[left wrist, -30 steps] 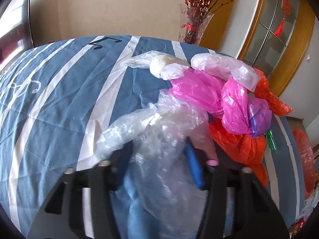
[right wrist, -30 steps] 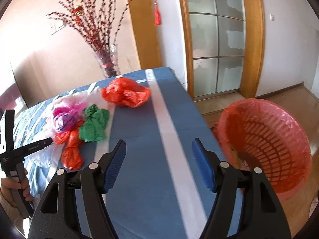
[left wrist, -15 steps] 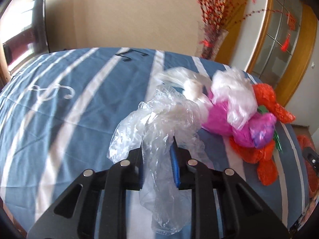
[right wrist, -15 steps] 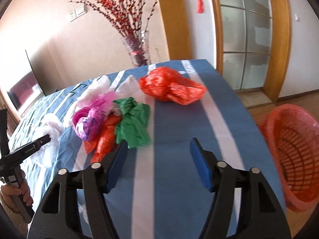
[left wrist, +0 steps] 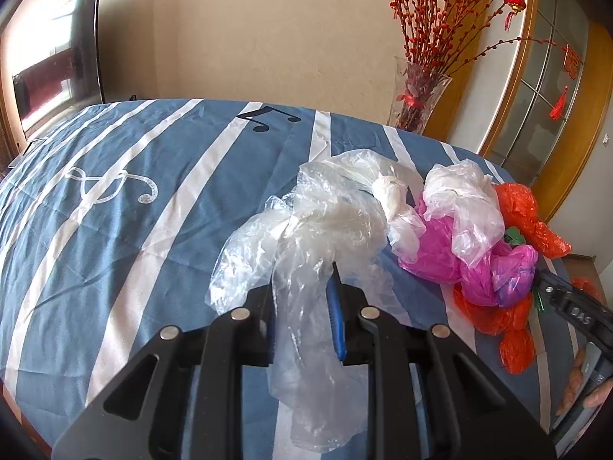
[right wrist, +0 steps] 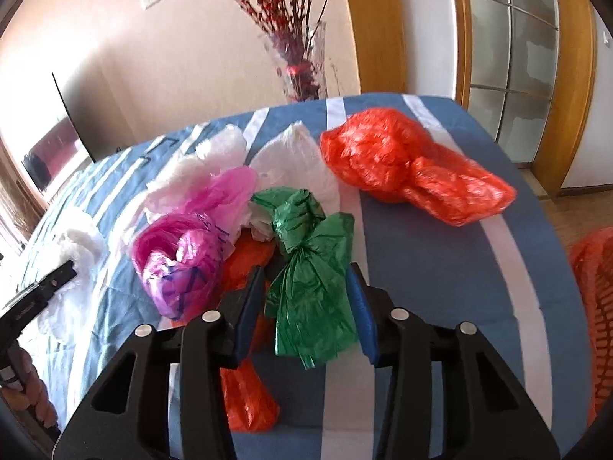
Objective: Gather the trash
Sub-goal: 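Grasp the clear plastic bag with the left tool while the right grasps the green bag, then lift the clear and green bags and carry both over the red basket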
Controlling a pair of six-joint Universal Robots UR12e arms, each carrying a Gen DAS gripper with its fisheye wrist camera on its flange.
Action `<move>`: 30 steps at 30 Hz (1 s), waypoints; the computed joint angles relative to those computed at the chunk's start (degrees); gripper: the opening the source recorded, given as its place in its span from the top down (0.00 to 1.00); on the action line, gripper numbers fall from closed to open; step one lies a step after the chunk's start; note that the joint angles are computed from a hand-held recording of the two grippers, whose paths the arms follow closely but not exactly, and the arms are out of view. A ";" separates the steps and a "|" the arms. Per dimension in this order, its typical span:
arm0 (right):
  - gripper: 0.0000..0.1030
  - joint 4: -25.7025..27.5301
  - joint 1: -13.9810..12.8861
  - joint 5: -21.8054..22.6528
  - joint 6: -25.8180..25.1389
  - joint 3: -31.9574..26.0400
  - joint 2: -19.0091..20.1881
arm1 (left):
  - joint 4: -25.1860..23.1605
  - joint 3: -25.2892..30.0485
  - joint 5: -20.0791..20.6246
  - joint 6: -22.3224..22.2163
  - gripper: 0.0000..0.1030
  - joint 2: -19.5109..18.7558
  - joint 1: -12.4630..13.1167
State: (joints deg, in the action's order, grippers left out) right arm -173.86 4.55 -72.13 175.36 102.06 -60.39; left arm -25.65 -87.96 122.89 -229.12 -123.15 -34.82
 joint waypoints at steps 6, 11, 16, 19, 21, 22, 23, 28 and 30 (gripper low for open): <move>0.91 0.52 -0.79 -1.08 0.89 0.90 -0.39 | 0.22 0.31 -0.67 0.65 0.78 -0.24 0.04; 0.96 -1.68 -1.95 -1.26 1.45 2.94 -1.51 | 0.53 0.77 -1.08 1.22 0.78 -0.44 -0.28; 0.97 -5.31 -3.57 -1.05 1.94 6.06 -3.41 | 1.27 1.54 -1.34 2.65 0.78 -0.72 -1.02; 0.98 -7.38 -4.42 -1.01 2.14 7.64 -4.54 | 1.89 2.17 -1.63 3.75 0.78 -0.96 -1.63; 0.98 -9.02 -4.98 -1.08 2.27 8.79 -5.28 | 2.31 2.66 -1.85 4.56 0.78 -1.17 -2.02; 0.98 -9.73 -5.19 -1.08 2.35 9.25 -5.55 | 2.53 2.89 -1.94 4.94 0.78 -1.27 -2.21; 0.98 -10.34 -5.43 -1.00 2.40 9.71 -5.85 | 2.85 3.20 -2.10 5.45 0.78 -1.38 -2.48; 0.98 -13.63 -6.72 -0.28 2.98 11.69 -7.24 | 4.37 4.68 -2.71 7.94 0.78 -1.98 -3.61; 0.98 -14.56 -7.14 -0.11 3.34 12.06 -7.60 | 4.99 5.61 -3.09 9.39 0.78 -2.40 -4.09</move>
